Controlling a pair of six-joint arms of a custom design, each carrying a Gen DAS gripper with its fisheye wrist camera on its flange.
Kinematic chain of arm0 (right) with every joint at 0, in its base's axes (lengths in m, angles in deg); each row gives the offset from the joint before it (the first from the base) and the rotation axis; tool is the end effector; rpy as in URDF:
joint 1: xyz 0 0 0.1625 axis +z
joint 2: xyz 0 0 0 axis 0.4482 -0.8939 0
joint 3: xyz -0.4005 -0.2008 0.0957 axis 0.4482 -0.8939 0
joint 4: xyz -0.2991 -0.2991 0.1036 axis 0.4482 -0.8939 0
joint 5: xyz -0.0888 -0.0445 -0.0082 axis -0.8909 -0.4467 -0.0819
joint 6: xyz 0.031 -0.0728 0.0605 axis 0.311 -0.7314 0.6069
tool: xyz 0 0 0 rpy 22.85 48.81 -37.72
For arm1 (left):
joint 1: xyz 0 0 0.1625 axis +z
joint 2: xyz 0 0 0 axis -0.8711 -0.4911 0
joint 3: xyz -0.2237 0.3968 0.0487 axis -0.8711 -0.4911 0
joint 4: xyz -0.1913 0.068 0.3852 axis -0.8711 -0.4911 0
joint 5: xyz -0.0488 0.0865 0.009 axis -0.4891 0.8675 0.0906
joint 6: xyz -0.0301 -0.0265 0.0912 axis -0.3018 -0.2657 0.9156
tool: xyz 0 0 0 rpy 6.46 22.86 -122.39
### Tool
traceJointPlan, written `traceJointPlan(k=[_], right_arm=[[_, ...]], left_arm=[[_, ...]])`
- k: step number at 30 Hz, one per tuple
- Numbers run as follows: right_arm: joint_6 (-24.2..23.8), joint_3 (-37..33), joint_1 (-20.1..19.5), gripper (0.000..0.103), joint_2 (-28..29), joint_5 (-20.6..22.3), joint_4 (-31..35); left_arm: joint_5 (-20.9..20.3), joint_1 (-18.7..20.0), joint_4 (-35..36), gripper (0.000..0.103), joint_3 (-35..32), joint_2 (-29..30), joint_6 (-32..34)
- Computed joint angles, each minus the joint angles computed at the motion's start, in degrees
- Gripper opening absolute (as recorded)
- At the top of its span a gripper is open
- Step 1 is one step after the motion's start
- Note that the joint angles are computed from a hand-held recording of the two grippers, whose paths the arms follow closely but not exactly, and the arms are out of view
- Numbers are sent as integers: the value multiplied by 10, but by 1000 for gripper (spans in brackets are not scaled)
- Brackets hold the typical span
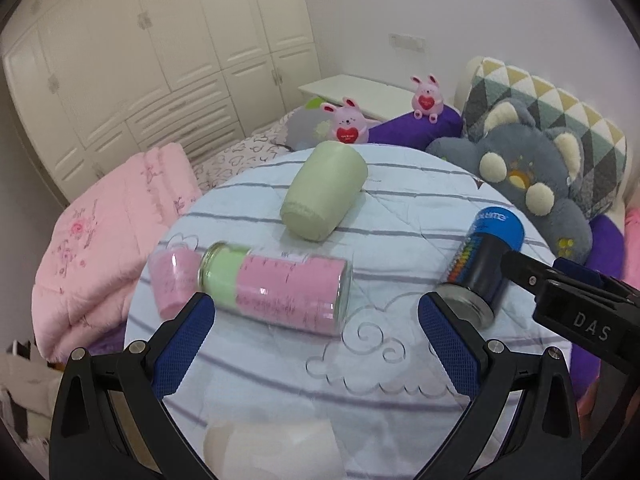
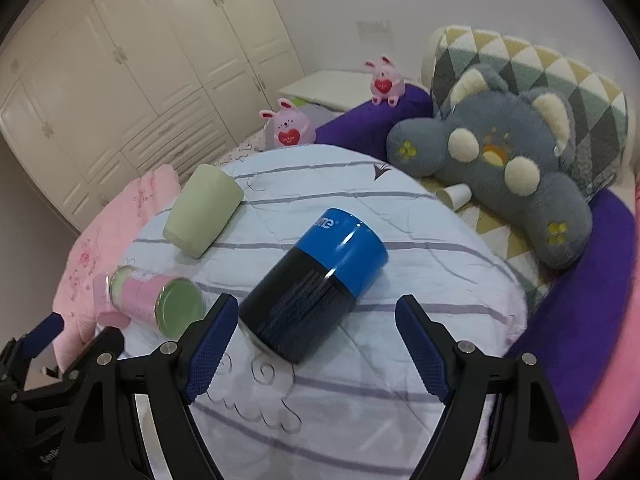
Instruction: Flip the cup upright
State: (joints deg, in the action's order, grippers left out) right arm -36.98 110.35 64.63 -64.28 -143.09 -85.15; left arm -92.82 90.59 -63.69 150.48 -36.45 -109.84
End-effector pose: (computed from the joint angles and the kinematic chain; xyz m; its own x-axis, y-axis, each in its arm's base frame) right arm 0.1197 -0.5953 0.3675 -0.8746 -0.2182 0.4331 -0.4115 0.8063 -0.4248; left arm -0.4656 -0.5261 0.0740 -0.5578 -0.2506 -0.7912 0.4156 0.7409 -0.5276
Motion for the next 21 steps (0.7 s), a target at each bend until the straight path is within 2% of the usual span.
traceJointPlan(k=[5,10,15,21], right_arm=[[32,-28,-2,82,31,-3,23],[53,-51,-7,82,56,-7,52],[51,-59,-9,82,68,5,50],[46,-69,-8,83,81,7,58]], left_arm=[[15,18,49,103,-29,18,-3],[16,29,49,103,-34,24,13],[22,33,64,103,-42,29,14],[20,36,34,103,-28,20,23]])
